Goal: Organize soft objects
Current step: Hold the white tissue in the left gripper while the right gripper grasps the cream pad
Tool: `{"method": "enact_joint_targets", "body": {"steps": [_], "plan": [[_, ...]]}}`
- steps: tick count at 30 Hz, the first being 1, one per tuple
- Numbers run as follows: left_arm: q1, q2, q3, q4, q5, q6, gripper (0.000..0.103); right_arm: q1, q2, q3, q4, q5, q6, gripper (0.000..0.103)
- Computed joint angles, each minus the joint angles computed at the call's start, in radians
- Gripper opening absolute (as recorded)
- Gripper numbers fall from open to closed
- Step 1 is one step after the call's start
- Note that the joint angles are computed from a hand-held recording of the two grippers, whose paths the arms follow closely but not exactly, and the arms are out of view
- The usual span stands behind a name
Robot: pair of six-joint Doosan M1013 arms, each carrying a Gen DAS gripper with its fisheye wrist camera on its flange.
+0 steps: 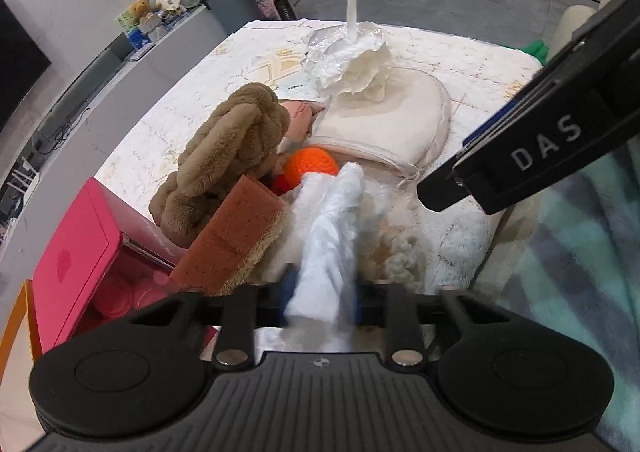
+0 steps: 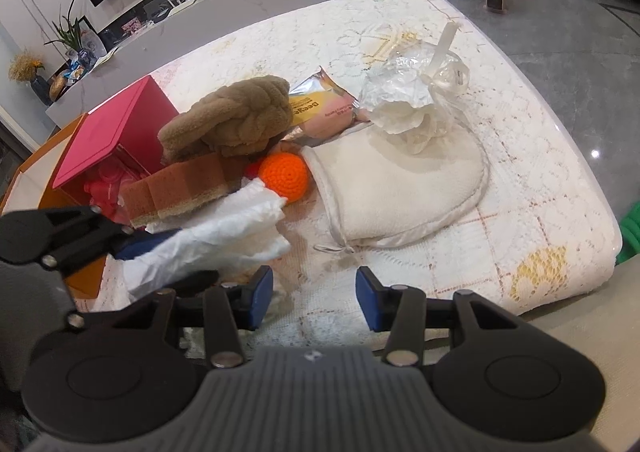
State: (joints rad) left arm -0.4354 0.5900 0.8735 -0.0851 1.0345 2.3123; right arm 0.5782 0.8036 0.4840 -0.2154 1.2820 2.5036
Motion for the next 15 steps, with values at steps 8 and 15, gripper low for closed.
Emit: {"method": "enact_joint_targets", "body": {"steps": [8, 15], "plan": [[0.020, -0.047, 0.027, -0.077, -0.113, -0.065, 0.009, -0.006, -0.048, 0.072, -0.017, -0.070, 0.052, 0.068], [0.050, -0.040, -0.027, -0.274, -0.107, -0.163, 0.009, -0.025, 0.035, -0.098, -0.045, 0.113, -0.071, 0.094]]}}
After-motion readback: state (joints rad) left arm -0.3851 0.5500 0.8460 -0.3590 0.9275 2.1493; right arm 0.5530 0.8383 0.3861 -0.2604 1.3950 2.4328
